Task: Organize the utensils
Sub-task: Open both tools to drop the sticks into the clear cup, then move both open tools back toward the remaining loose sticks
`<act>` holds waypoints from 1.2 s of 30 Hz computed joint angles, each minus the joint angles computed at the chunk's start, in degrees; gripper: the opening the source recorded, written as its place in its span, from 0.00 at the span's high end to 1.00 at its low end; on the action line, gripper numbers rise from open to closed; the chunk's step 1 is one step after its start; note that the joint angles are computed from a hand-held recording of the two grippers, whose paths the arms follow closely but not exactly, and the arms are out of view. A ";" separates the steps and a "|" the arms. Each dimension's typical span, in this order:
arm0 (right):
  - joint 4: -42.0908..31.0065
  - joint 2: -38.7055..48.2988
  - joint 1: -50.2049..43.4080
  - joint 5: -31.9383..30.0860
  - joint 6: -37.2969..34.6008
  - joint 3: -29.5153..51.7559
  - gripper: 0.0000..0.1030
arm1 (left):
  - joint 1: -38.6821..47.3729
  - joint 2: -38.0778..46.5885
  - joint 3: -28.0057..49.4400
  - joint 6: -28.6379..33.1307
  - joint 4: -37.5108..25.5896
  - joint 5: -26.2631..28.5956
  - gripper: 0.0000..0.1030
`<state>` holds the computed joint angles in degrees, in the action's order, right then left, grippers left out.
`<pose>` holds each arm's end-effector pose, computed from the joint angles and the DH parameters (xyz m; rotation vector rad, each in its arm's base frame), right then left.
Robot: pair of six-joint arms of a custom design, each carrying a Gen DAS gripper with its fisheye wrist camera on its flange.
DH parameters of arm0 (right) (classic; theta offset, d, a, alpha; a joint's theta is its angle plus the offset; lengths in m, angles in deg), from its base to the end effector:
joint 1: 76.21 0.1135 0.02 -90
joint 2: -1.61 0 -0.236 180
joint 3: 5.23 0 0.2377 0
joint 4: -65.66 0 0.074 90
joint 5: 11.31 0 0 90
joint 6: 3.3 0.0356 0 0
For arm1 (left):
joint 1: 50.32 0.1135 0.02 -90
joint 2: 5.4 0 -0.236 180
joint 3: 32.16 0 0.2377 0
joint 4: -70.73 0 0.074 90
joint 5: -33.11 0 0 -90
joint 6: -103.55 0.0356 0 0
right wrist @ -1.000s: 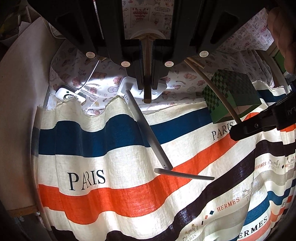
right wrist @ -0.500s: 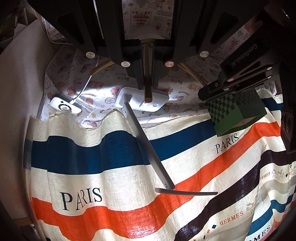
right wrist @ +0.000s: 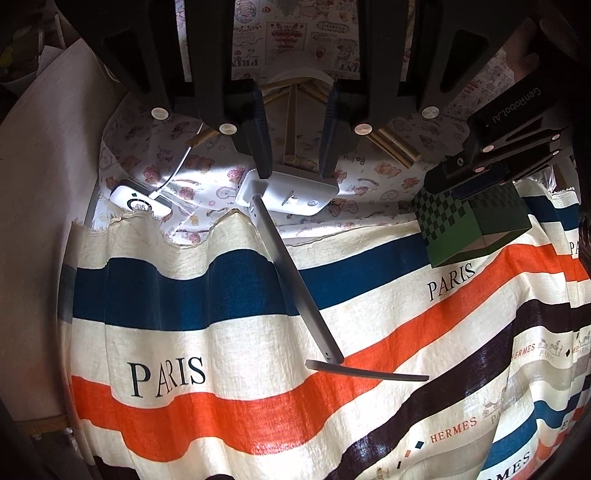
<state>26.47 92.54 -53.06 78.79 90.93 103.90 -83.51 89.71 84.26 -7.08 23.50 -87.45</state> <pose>0.3236 0.1383 0.3845 -0.3194 1.9238 0.3156 0.3083 -0.1801 0.3892 -0.1169 1.9540 -0.0765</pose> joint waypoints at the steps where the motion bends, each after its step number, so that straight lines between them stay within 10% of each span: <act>1: 0.67 -1.14 0.42 0.36 -0.01 -1.15 0.73 | -0.23 -1.56 -1.57 0.07 0.21 -1.14 0.53; 18: 11.31 -17.58 10.82 4.60 3.42 -23.96 0.49 | -8.32 -30.98 -38.22 -3.18 6.58 -25.25 0.11; 36: 22.53 -17.53 12.68 6.64 7.93 -40.41 0.35 | -7.53 -40.69 -57.29 -13.63 3.15 -27.97 0.01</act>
<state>49.01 75.01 -40.38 85.43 98.86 63.49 -91.04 49.02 26.97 -20.71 26.65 -115.42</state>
